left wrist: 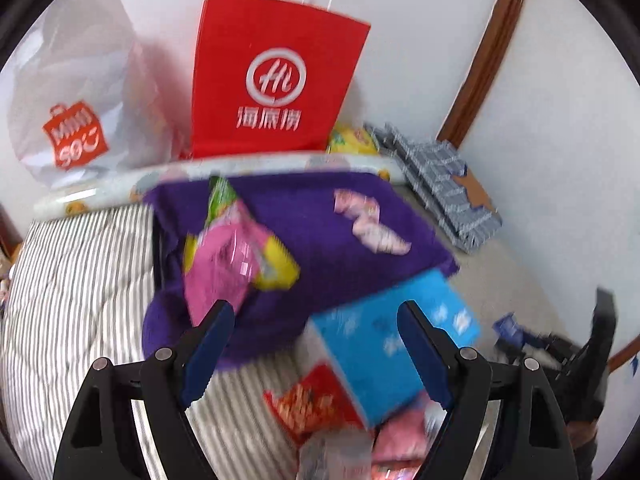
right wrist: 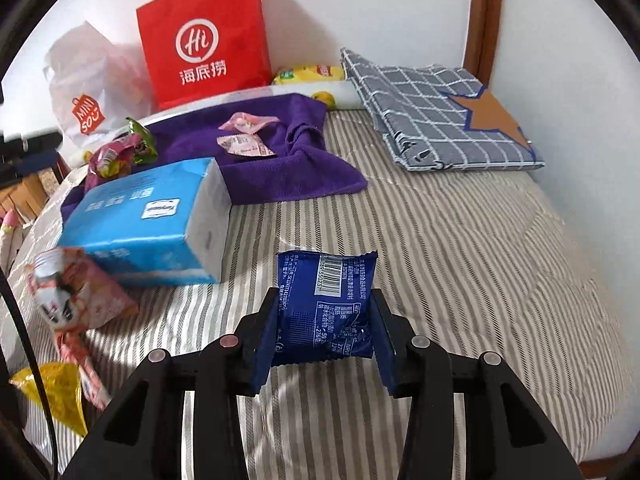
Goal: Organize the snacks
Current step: 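Grasp the dark blue packet with the right tool while the left tool grasps a white sachet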
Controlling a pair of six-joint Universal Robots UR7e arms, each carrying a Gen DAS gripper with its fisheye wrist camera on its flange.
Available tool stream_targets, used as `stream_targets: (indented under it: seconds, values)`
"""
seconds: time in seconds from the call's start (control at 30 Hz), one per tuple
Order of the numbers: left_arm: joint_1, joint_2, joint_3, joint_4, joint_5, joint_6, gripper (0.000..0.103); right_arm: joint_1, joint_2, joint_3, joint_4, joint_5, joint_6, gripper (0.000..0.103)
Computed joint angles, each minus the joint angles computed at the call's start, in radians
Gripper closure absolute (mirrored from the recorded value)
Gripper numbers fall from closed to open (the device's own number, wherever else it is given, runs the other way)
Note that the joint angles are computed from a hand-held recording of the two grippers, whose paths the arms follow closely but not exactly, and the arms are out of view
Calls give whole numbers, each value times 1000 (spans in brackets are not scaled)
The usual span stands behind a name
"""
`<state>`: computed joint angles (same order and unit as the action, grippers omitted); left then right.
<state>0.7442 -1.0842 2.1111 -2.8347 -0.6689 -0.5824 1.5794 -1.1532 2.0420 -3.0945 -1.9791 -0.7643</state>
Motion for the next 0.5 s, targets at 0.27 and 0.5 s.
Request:
stream_targets:
  seconds: [0.27, 0.5]
  values:
    - [-54, -43, 102, 201, -20, -222, 20, -4, -44, 57, -2, 30, 13, 60]
    - [-65, 3, 90, 339, -41, -325, 22, -6, -72, 90, 5, 45, 17, 60]
